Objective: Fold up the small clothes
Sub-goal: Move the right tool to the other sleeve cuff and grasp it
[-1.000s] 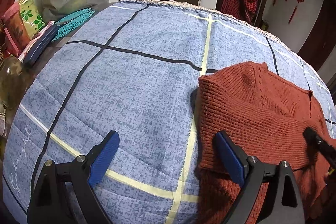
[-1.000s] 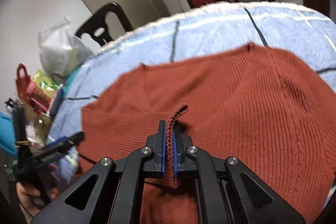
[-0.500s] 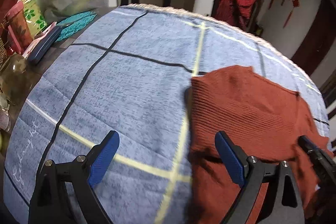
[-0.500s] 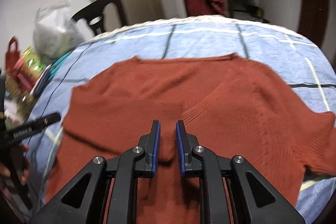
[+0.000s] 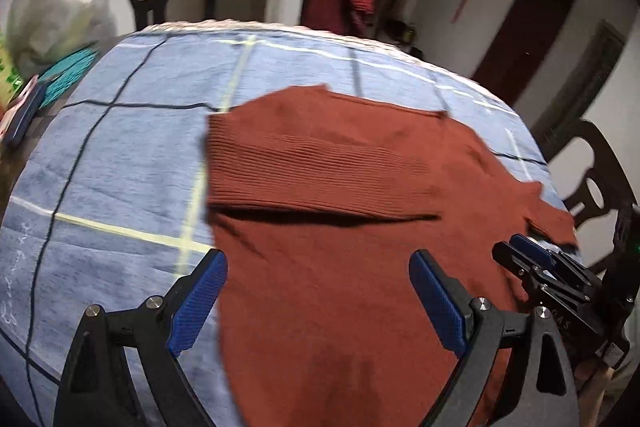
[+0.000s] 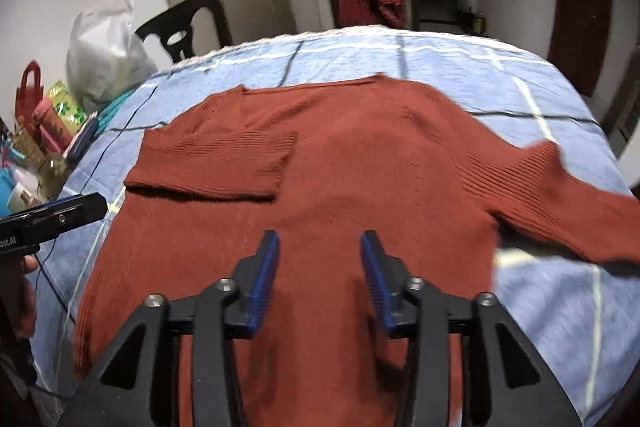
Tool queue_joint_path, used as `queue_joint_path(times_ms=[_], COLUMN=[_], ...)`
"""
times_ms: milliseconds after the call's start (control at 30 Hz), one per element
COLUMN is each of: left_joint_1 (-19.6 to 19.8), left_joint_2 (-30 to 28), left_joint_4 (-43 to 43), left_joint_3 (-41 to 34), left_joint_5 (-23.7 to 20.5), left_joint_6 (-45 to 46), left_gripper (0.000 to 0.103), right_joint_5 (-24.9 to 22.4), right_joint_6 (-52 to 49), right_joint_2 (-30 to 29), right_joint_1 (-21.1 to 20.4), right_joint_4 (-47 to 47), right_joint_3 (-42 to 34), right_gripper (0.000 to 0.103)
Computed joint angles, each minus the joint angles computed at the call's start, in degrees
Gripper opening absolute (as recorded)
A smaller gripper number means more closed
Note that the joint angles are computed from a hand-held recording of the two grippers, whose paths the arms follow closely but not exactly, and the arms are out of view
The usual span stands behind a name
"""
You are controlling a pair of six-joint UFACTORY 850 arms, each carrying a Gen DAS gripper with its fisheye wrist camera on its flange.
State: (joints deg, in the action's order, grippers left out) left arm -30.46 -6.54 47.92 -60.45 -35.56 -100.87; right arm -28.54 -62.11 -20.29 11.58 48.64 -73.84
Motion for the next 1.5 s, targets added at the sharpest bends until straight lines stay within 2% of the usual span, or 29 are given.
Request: queue_joint_path(times_ms=[300, 467, 633, 733, 933, 1133, 1333, 1500], left_joint_1=[-2.78, -3.85, -3.72, -3.46, -2.47, -1.62, -1.15, -0.91], left_joint_2=[-6.81, -11.84, -16.83, -19.08, -22.37, -25.1, -25.93, -26.7], left_joint_4=[-0.78, -1.82, -7.35, -10.6, -14.15, -19.77, -22.07, -23.94], left_joint_3=[-9.07, -15.19, -20.71, -23.16, -26.64, -29.6, -30.09, -30.91], left_joint_5=[2.91, 4.88, 7.14, 7.56, 7.56, 7.67, 7.44, 7.66], left_joint_6=[6.88, 10.79, 16.76, 20.46, 23.99, 30.1, 32.29, 34.73], left_gripper=[0.094, 0.094, 0.094, 0.094, 0.094, 0.094, 0.094, 0.094], right_joint_5=[6.12, 8.35, 8.19, 7.58, 5.61, 3.69, 4.97, 8.19], right_joint_6=[0.52, 11.73, 16.29, 22.36, 23.01, 28.24, 30.45, 31.14], right_joint_2=[4.8, 2.9, -0.36, -2.99, -6.62, -10.02, -10.32, -9.52], right_joint_1=[-8.27, -12.41, -15.57, -16.54, -17.66, -17.53, -16.79, -15.9], right_joint_4=[2.67, -4.05, -4.89, -9.05, -7.34, -12.95, -15.85, -18.94], right_joint_3=[4.14, 1.31, -2.51, -5.8, -10.12, -14.29, -14.64, -13.11], right_gripper=[0.045, 0.046, 0.046, 0.046, 0.046, 0.046, 0.046, 0.046])
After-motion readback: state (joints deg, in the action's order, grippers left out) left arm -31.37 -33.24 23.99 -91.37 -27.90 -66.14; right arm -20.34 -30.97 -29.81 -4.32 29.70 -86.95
